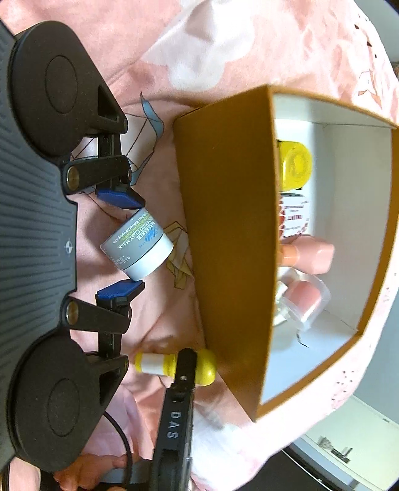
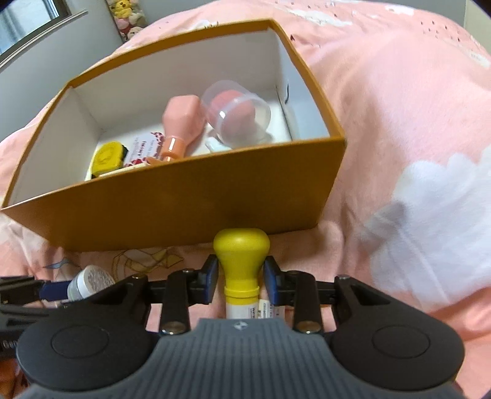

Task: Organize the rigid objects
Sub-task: 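Lift the cream jar and yellow-capped tube over the orange box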

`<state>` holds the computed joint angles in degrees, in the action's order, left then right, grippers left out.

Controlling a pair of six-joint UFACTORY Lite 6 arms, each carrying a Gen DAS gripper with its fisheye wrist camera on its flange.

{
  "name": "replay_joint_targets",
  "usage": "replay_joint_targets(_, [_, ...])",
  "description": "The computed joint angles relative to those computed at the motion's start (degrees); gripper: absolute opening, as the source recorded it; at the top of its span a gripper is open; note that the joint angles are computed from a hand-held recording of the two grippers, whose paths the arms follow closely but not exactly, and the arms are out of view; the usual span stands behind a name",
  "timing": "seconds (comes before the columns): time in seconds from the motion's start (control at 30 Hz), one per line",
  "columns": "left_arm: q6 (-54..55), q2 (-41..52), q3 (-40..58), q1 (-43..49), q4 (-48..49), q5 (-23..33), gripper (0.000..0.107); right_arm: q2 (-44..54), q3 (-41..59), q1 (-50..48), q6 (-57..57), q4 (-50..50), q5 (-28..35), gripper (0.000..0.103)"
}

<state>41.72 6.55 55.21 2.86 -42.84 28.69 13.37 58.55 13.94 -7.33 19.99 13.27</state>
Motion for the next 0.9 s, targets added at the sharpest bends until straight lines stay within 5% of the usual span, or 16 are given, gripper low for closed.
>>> replay_joint_targets(0.27, [3.9,-7.3,-1.6,3.9,-4.1,4.5,0.057,-11.1,-4.5,0.5,-1.8,0.0,2.6,0.03])
replay_joint_targets(0.53, [5.3,-12.7,-0.1,5.3,-6.1,8.7,0.057,-19.4,-3.0,-4.5,-13.3,11.0,14.2,0.03])
replay_joint_targets(0.9, [5.3,-11.4,7.0,2.9,-8.3,6.1,0.057,-21.9,4.5,-5.5,-17.9,15.8,19.7,0.03])
